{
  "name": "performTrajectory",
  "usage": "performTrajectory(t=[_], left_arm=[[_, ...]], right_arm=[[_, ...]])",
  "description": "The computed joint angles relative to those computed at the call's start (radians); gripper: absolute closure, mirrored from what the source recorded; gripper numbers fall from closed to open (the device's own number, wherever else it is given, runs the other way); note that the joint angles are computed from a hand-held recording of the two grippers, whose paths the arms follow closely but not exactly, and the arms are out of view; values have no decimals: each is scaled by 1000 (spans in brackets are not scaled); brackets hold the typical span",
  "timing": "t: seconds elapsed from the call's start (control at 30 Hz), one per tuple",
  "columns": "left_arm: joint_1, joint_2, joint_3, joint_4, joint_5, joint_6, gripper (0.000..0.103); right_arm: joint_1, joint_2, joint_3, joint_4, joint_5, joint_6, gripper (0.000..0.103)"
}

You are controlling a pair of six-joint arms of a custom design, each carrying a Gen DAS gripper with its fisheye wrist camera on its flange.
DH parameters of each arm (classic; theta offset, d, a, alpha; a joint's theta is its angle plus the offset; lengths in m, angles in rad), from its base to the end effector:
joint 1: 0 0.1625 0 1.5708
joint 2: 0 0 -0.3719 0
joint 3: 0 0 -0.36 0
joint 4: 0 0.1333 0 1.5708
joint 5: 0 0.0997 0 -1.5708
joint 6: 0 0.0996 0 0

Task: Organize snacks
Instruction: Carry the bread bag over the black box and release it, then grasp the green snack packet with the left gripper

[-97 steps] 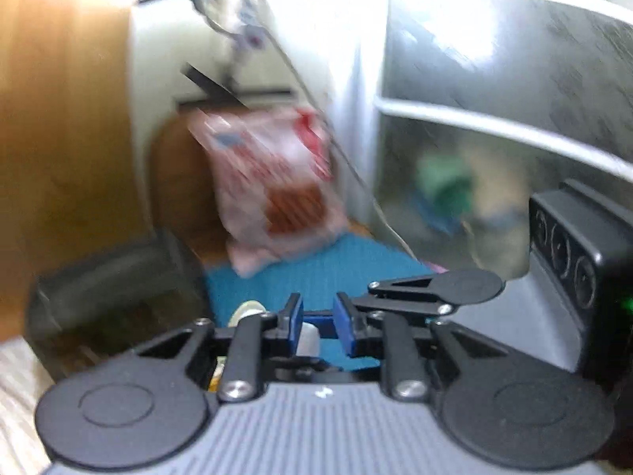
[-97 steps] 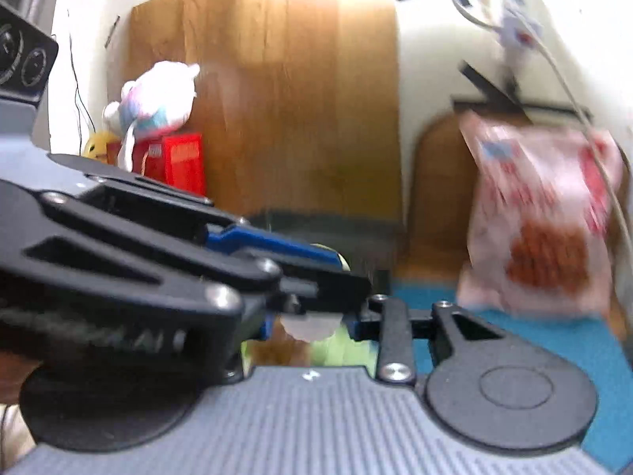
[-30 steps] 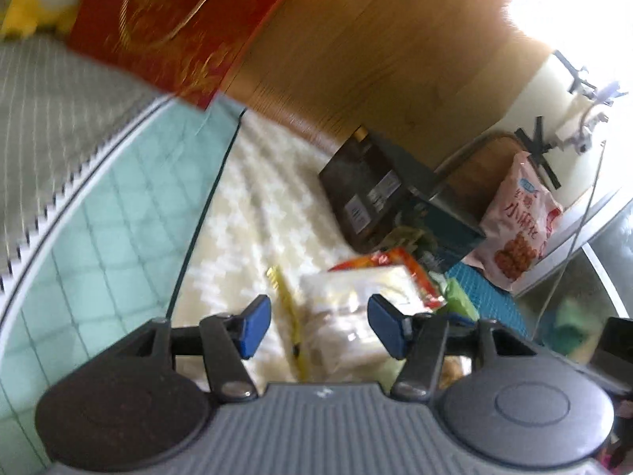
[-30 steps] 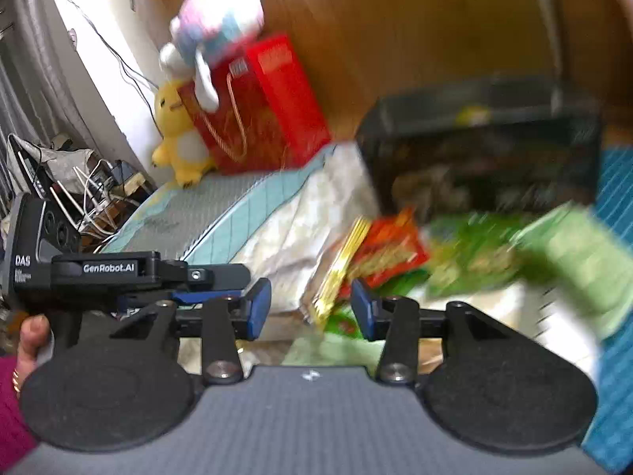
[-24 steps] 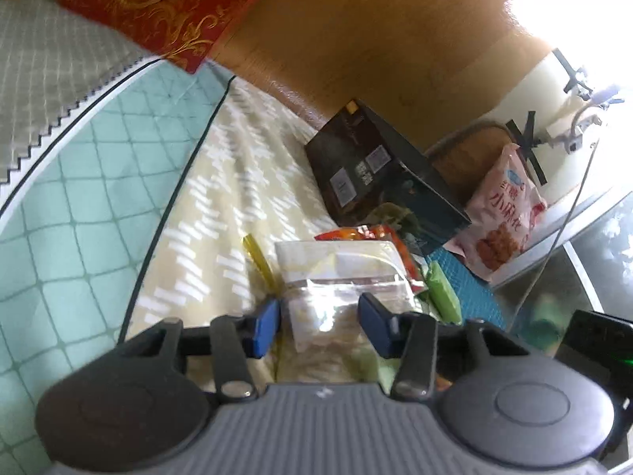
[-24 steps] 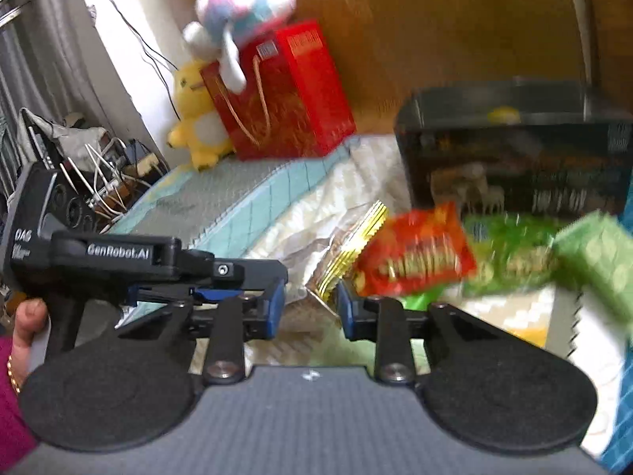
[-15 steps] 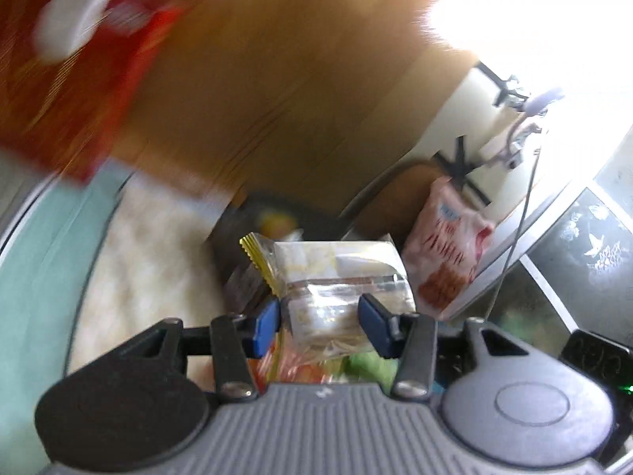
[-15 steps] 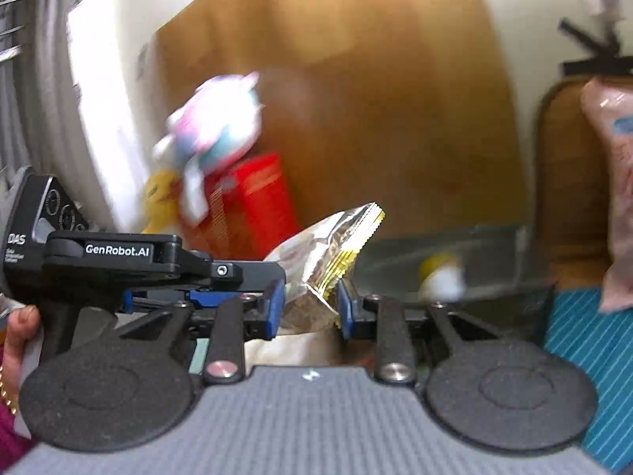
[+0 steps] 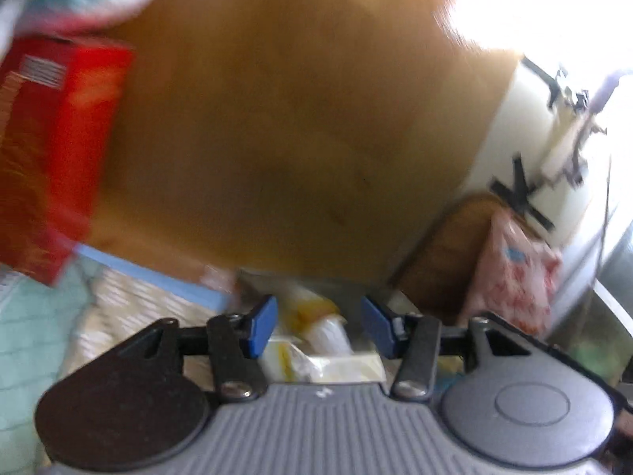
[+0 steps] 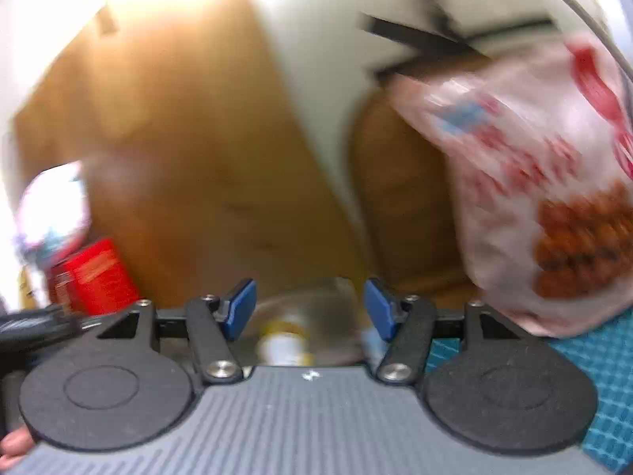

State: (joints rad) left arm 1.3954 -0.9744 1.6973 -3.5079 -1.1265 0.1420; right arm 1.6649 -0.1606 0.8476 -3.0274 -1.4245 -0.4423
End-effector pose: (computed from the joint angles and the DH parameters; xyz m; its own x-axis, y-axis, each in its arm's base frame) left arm 0.0691 -0.6195 0.2941 -0.9411 -0.1880 -0.2812 0.1961 0.3741 -0.9064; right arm 0.2210 -0.7683 -0.0077 -0.8527 -0.4813 0.2032 -0.4785 0.5632 -0.6737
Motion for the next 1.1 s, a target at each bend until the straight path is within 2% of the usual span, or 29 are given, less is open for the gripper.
performTrajectory(t=[0.07, 0.13, 0.2, 0.23, 0.3, 0.4, 0.53, 0.6, 0.67, 0.7, 0.77, 0.83, 0.87, 0.9, 0.93, 1.0, 1.07, 1.1], left_arm=[[-6, -5, 20, -16, 57, -14, 52], [3, -10, 22, 39, 70, -60, 48], [15, -6, 9, 117, 58, -109, 48], [18, -2, 2, 146, 64, -120, 48], [16, 13, -11, 178, 88, -127, 54], [20, 2, -1, 184, 69, -148, 63], [20, -44, 59, 161, 96, -124, 63], [18, -62, 86, 151, 91, -116, 61], [25, -85, 117, 142, 58, -131, 52], [24, -104, 144, 124, 40, -139, 48], [14, -134, 208, 53, 44, -120, 46], [6, -169, 273, -2, 51, -122, 45], [6, -187, 301, -9, 41, -138, 45], [14, -200, 322, -8, 19, -156, 45], [22, -208, 336, 1, -3, -175, 45], [36, -204, 333, 44, -23, -195, 45], [45, -181, 310, 97, -25, -215, 45], [54, -171, 297, 127, -40, -221, 47]], right_arm=[[-17, 25, -80, 143, -6, 73, 40], [-25, 54, -151, 268, -12, 116, 38], [-38, 53, -160, 330, 40, 165, 38], [-36, 43, -143, 325, 29, 181, 38], [-27, 2, -72, 305, 8, 158, 38], [-3, -58, 59, 254, -5, 126, 38], [-1, -128, 215, 181, 20, 106, 34], [-6, -153, 269, 143, 34, 104, 35], [-3, -188, 363, -6, 30, 90, 35], [-5, -210, 416, -77, 48, 77, 36], [-11, -256, 509, -139, 114, 51, 39], [-9, -295, 567, -75, 153, -19, 44], [-1, -305, 573, -9, 144, -54, 46], [11, -300, 566, 51, 116, -86, 53], [26, -285, 550, 92, 77, -109, 55], [46, -242, 518, 117, 13, -118, 55], [50, -204, 467, 187, 4, -97, 55], [53, -187, 435, 240, 1, -75, 68]])
